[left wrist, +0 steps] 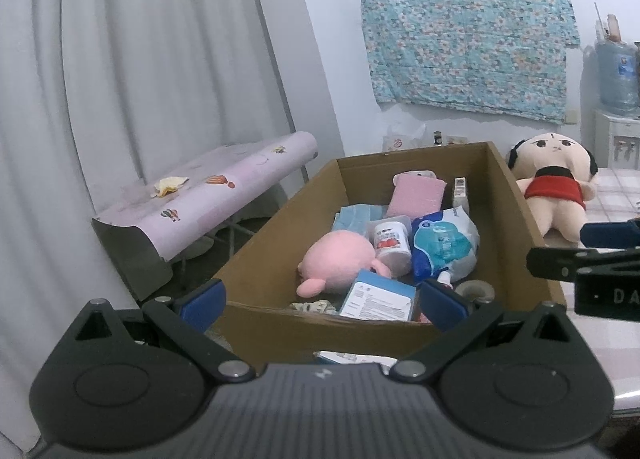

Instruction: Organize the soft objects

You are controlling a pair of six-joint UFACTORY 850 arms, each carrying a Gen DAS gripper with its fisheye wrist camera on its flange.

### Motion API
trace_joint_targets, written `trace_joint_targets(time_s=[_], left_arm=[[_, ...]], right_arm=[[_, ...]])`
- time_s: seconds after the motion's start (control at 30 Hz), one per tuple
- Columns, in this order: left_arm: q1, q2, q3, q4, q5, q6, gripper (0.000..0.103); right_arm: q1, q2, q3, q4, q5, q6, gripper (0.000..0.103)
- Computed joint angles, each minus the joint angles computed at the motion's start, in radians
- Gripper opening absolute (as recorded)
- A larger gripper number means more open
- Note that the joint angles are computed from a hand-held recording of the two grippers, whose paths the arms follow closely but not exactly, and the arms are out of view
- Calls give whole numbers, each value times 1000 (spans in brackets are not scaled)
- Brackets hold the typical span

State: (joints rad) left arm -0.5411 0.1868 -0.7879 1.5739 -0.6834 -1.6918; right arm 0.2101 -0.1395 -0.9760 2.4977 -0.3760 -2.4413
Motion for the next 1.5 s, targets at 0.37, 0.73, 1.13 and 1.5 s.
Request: trace_joint_targets(time_s=[0.37,0.73,1.13,1.5], left_arm=[[6,-9,-8,7,5,-7,103],[1,-32,-18,-17,21,8,103],[3,-61,-58,-39,33,60,103],[15,-108,-105,-58,39,100,103]], right_arm=[[0,-2,1,-8,-2,-14,65],[3,1,2,0,0,-30,65],[1,4,4,5,2,-17,65],[-8,2,7,57,-4,-25,66]])
